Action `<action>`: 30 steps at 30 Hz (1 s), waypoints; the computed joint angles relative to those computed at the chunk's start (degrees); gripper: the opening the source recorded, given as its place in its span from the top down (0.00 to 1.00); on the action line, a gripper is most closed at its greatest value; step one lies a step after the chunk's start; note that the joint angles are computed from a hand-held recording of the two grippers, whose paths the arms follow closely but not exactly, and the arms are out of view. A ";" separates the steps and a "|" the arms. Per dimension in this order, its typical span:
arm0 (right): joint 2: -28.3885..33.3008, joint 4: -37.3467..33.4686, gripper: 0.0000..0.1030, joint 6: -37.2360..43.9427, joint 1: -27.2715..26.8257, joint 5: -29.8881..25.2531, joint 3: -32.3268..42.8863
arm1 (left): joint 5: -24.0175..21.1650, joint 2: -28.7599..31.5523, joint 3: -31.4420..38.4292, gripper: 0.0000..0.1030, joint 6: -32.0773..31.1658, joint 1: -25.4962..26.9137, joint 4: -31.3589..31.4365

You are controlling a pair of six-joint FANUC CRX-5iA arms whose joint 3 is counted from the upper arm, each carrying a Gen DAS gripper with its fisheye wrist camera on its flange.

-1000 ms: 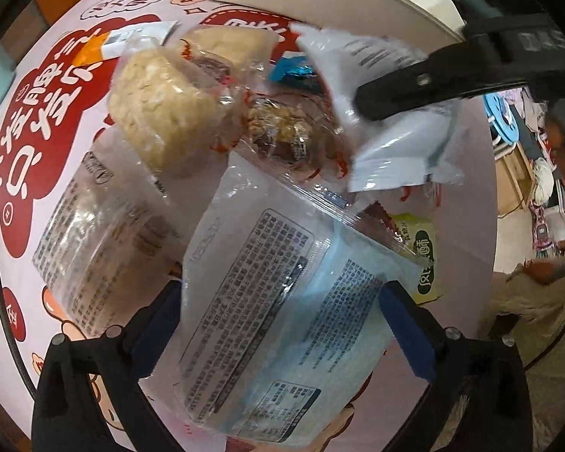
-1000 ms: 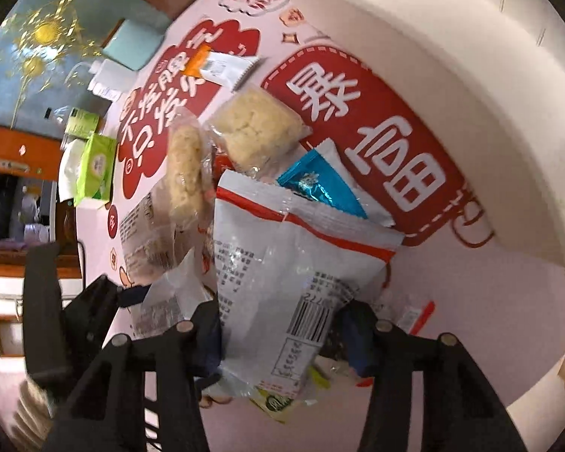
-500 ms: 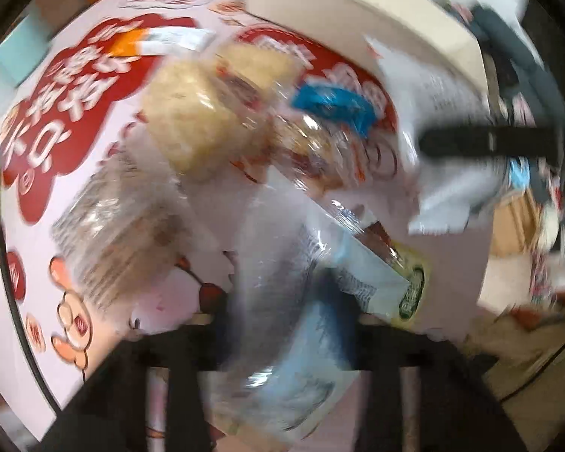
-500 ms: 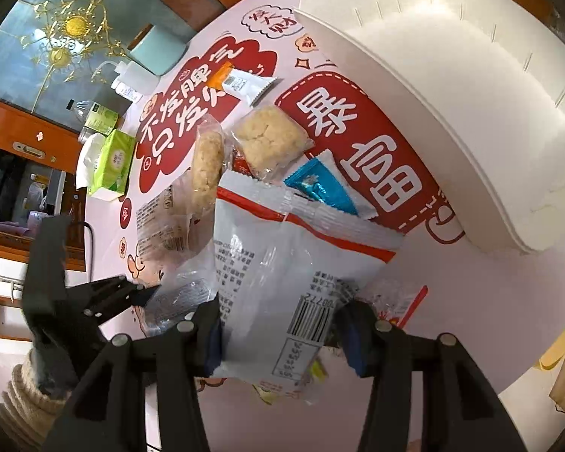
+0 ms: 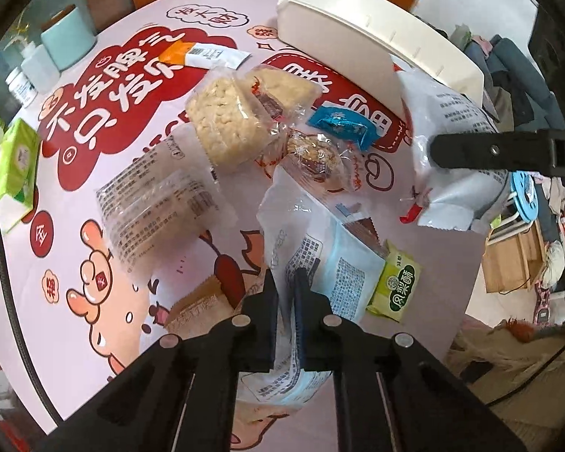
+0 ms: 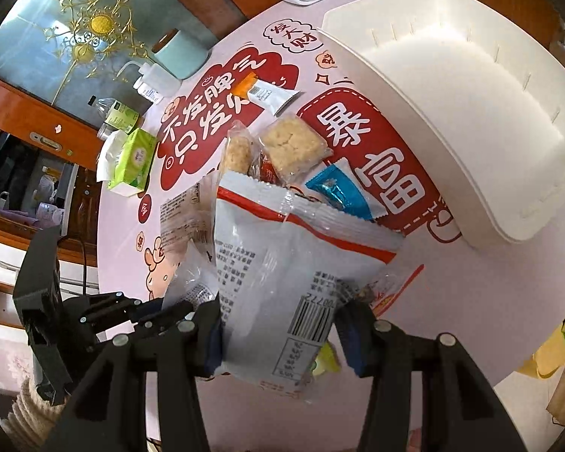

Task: Organize snacks
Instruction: 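Lift both held bags and carry them over the white tray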

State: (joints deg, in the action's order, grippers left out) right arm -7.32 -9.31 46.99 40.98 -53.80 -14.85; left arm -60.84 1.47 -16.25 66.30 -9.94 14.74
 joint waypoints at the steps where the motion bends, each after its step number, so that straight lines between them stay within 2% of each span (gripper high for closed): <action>1: -0.39 0.02 0.52 -0.10 0.05 0.14 -0.28 | 0.20 -0.42 -0.29 0.95 -0.16 0.36 0.17; 10: -1.93 0.47 0.52 0.04 0.52 -0.16 -1.13 | 1.12 -3.52 -0.57 0.98 1.95 1.22 1.58; 17: -4.11 5.28 0.53 -0.74 2.87 0.56 -1.91 | 1.46 -6.34 1.17 0.99 6.90 1.46 1.67; 25: -7.58 9.01 0.53 -0.88 3.82 0.41 -3.31 | 3.24 -9.05 5.24 0.99 11.99 -1.10 0.77; 30: -10.46 11.97 0.53 -0.61 3.27 0.06 -4.62 | 5.62 -8.21 9.38 0.99 16.07 -4.22 0.39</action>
